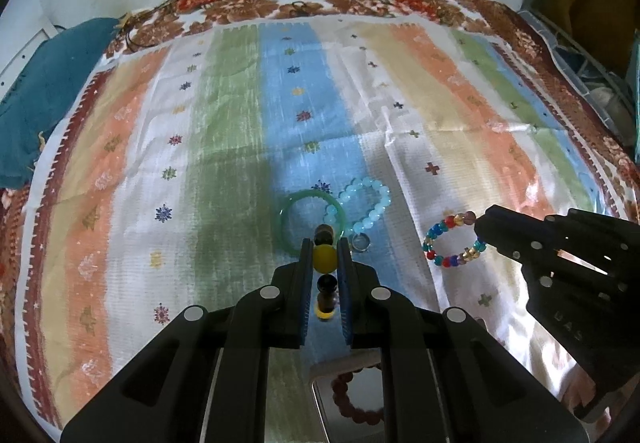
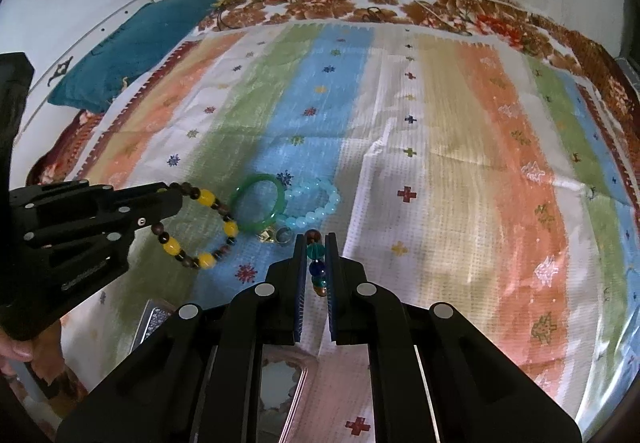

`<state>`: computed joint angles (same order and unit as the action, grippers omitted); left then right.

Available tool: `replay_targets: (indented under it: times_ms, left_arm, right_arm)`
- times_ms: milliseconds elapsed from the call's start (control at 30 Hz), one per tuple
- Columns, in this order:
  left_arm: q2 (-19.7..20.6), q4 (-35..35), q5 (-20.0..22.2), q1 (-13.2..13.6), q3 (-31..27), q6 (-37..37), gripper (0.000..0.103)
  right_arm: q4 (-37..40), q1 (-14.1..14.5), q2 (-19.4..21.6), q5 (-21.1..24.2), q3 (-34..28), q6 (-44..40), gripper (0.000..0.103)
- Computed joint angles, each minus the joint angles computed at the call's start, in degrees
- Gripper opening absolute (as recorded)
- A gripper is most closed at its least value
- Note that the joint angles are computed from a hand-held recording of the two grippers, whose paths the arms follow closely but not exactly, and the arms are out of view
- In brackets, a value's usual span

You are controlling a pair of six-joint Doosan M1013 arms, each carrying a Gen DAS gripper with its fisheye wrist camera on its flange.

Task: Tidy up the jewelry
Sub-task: 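Lift both held bracelets and carry them over the silver tin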

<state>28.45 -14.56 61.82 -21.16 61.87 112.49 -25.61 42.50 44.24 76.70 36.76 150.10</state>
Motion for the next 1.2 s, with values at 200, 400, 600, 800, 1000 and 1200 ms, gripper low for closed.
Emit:
replay_targets:
  times_ms: [200,400,600,800,1000,1200]
  left_arm:
    - [-1.62,-2.51,-1.21,0.77,1.57,1.33,0.011]
    - [-3.54,-5.14,-2.44,1.29,3.54,3.22,0.011]
    - [-5.67,-7.42,-3.66,1.6,5.83,5.75,0.011]
    - [-7.34,-9.6,-4.35,2.08,8.05,8.35,0.011]
    - [-8.94,-11.53,-4.85,2.73,10.26,10.69,0.011]
    - [-10.06,-13.42,-5.09,3.34,11.73,11.73,0.011]
  right_arm:
    - [-1.7,0.52,-0.19,-0.57,-0.28,0.38,0.01]
    - [-2.33,1.37,-0.9,-2.42,0.57,0.27,0.01]
    - [-4.62,2.46,-1.57,-3.12,0.88,0.72,0.01]
    - [-7.54,3.49,-2.91,-5.07,2.54,2.42,0.01]
    - [-7.92,4.3,-3.1,-4.9,2.85,1.9,0.01]
    - [-9.31,5.48,-3.65,-5.41,3.7,2.09,0.01]
